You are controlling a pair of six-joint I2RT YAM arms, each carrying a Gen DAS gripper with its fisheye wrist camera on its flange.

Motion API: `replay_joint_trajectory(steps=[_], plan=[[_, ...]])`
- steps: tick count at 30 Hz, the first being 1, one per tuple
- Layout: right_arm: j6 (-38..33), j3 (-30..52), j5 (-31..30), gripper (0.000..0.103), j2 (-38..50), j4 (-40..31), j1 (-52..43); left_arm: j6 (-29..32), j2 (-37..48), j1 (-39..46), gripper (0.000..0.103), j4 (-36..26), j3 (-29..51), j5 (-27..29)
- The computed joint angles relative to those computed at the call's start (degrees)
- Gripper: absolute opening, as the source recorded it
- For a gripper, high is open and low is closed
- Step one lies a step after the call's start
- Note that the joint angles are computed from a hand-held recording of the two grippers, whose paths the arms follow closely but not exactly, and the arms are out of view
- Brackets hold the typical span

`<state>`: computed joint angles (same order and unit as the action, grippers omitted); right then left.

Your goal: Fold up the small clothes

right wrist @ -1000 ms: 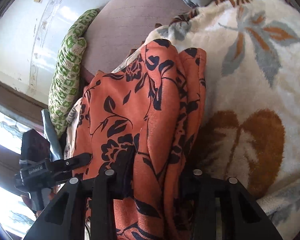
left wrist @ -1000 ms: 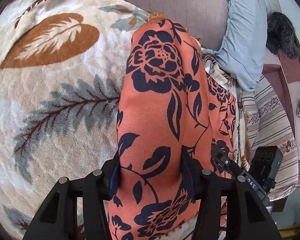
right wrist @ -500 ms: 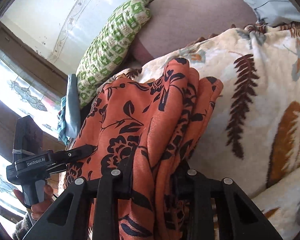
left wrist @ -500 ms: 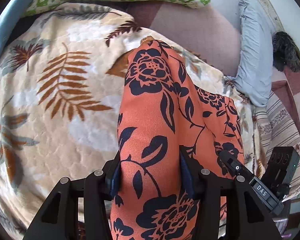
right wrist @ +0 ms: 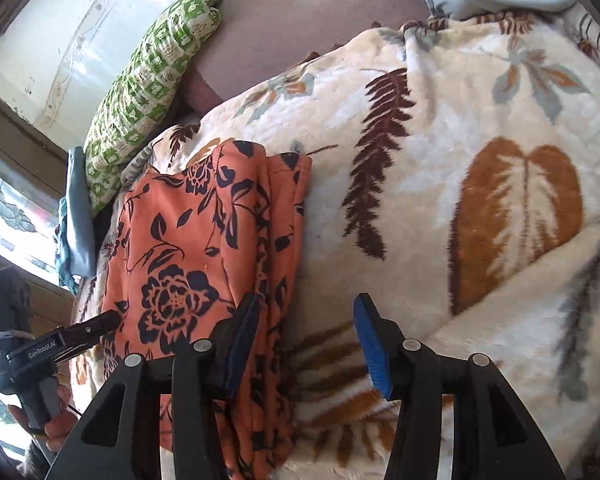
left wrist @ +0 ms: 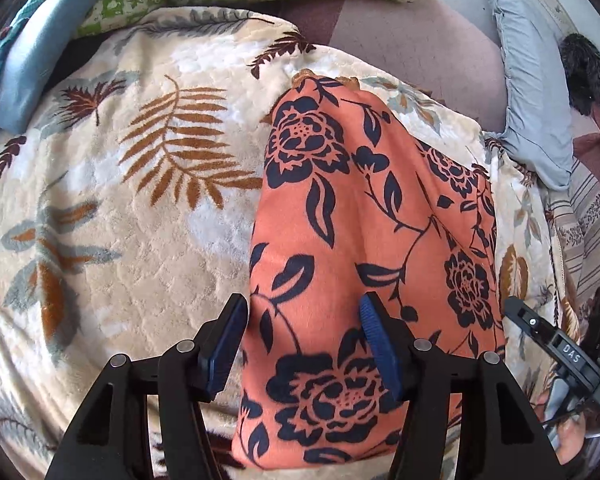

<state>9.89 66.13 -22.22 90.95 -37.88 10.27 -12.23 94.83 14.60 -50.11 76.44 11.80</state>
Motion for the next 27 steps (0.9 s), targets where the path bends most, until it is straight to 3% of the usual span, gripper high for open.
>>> replay_joint_trajectory(steps=[3, 5, 7, 10, 14, 19, 24, 27], plan=[[-1.13, 0.16, 8.14, 0.06, -6.76, -6.18, 3.68, 0.69, -6.89, -1.26, 0.059, -3.11, -2.85, -2.93], [0.95, -0.81, 13.62, 0.09, -11.02, -9.25, 7.88, 1.08, -13.14, -3.08, 0.06, -5.51, -5.72, -6.37], [1.82, -3.75, 15.78, 0.097, -16.42, -11.63, 10.87, 1.36, -19.42, -5.18, 0.061, -7.24, -9.16, -10.48], [2.35, -7.42, 19.09, 0.098, -21.83, -16.26, 16.53, -0.36, -29.89, -9.68, 0.061, -9.07, -14.7, -17.81], [7.34, -12.27, 32.76, 0.098, -30.34, -17.79, 27.5, -3.9, -38.61, -17.16, 0.062, -13.09, -19.33, -26.56], [10.77, -12.97, 42.99, 0.098, -36.77, -19.74, 38.38, -12.78, -46.11, -28.32, 0.062, -18.65, -22.1, -36.67], [10.19, -11.47, 48.85, 0.099, -37.25, -21.79, 45.48, -16.7, -48.53, -34.89, 0.062, -21.47, -23.46, -39.76], [9.9, -10.78, 49.44, 0.101, -36.84, -23.02, 45.66, -14.83, -49.29, -33.94, 0.062, -22.02, -23.33, -36.58]])
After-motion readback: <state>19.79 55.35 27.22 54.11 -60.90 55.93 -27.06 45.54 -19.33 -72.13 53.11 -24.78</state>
